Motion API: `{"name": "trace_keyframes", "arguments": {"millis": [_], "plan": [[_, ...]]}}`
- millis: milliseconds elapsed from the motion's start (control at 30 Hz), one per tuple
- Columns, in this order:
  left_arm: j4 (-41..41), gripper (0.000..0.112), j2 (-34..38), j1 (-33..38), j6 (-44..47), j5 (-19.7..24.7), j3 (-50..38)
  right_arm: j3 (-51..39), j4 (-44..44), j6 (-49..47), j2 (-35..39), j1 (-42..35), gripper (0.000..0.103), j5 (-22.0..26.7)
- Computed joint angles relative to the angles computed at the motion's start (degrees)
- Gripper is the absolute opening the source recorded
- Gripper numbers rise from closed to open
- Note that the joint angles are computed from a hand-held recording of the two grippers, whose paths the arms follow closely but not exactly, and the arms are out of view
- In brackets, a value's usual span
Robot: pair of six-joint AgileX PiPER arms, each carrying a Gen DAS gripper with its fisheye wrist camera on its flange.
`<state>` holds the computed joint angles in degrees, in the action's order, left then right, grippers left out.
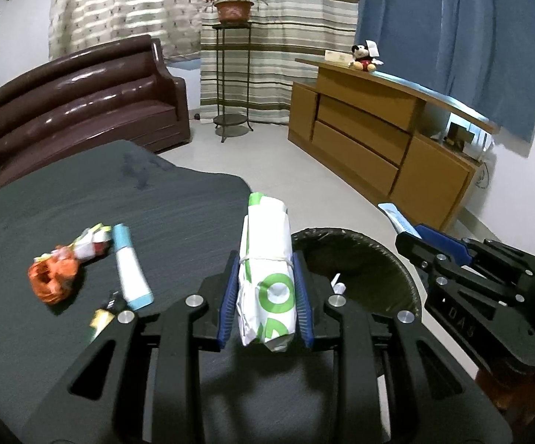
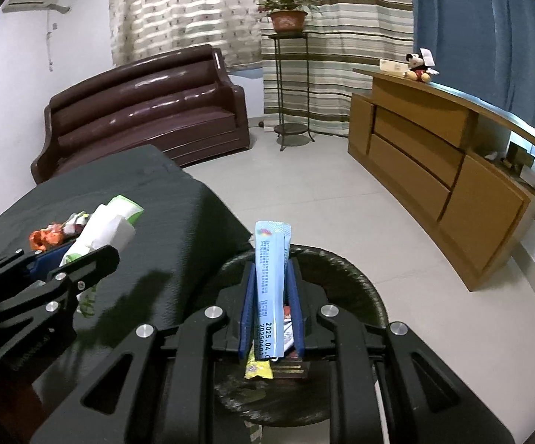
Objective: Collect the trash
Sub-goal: 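Carry the packet and blue tube over the bin and open both grippers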
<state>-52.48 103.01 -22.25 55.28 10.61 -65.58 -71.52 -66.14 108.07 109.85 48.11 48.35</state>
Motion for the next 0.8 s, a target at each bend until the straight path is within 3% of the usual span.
{"name": "trace_keyframes", "arguments": {"millis": [467, 500, 600, 800], "plan": [[27.8, 0.029, 7.2, -4.9, -28.3, 2.2, -10.1, 4.9, -2.9, 5.5, -1.2, -3.6, 0.019, -4.1], [29.0, 0.030, 7.5, -5.1, -29.4, 2.4, -10.6, 5.0, -3.0, 5.8, -1.3, -3.9, 0.020, -4.4], [29.2, 0.048, 8.0, -4.9, -29.9, 3.1, -11.5, 5.5, -2.9, 6.2, -1.6, -4.2, 0.020, -4.7], [29.6, 0.051, 7.6, -4.9, -31.4, 2.7, -11.0, 5.8, -3.4, 7.3, -2.0, -4.2, 0.032, -4.4]]}}
